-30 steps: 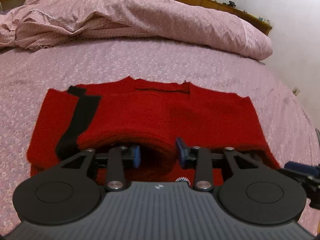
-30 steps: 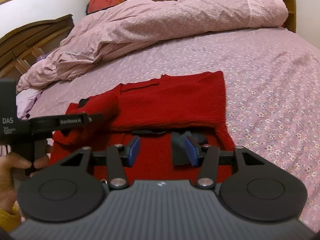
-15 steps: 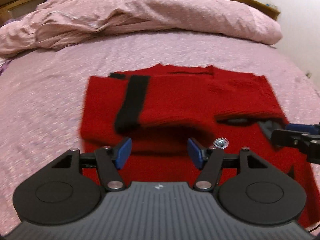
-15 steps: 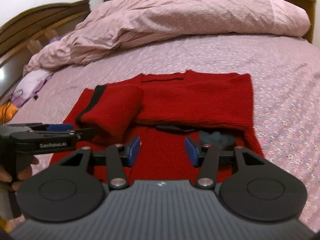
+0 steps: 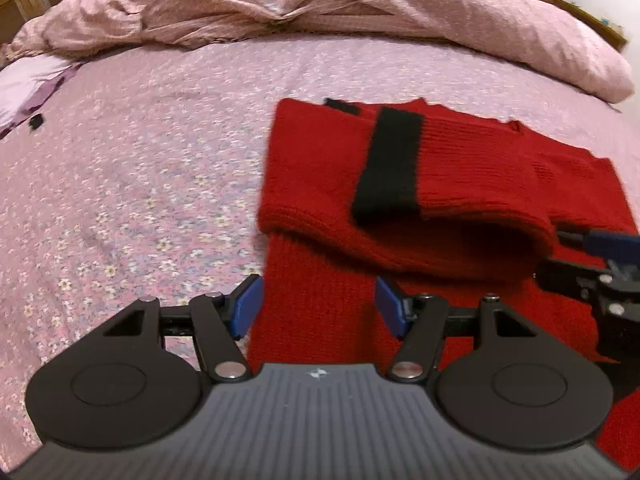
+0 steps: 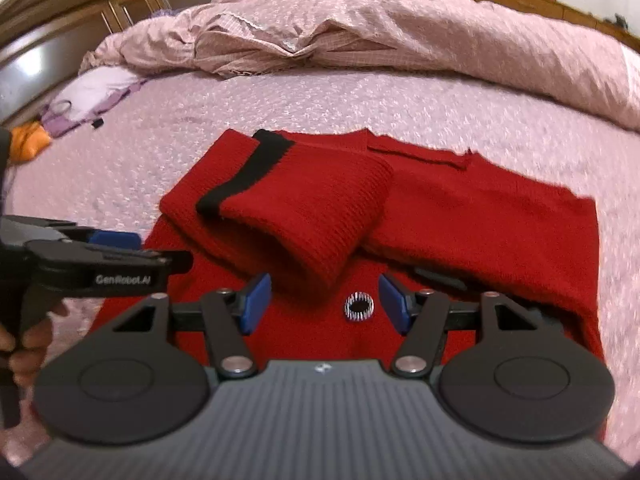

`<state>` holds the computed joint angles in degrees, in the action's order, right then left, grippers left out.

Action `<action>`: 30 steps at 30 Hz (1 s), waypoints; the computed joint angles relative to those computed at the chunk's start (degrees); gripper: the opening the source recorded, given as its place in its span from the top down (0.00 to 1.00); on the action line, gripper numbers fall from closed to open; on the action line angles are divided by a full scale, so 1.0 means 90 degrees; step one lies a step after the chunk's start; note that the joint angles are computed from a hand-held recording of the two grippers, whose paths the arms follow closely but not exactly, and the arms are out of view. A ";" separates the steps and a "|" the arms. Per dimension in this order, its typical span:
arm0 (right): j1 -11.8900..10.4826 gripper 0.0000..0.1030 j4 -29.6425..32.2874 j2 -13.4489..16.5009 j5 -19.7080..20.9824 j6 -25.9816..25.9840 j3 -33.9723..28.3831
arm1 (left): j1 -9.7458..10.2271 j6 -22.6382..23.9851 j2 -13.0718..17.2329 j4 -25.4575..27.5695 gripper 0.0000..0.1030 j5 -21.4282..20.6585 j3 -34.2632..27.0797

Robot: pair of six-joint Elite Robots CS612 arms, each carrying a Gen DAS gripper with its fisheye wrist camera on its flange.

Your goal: Fold small clothes

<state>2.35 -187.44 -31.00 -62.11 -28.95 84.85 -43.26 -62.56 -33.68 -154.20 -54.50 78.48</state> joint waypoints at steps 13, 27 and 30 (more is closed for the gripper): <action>0.0278 0.41 -0.1014 0.0478 -0.1027 0.0064 -0.0626 | 0.0123 -0.0605 0.0058 0.0652 0.35 0.0078 -0.0145; -0.0287 0.41 -0.0596 0.0612 -0.0945 0.2876 -0.0933 | 0.0153 -0.0775 0.0102 0.0961 0.35 0.0196 -0.0232; -0.0373 0.40 -0.0545 0.0626 -0.0850 0.3075 -0.0891 | 0.0158 -0.0798 0.0113 0.1042 0.35 0.0200 -0.0278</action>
<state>-1.00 -192.35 -25.37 -69.76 -1.28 76.83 -41.84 -69.74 -32.66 -144.82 -52.70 75.98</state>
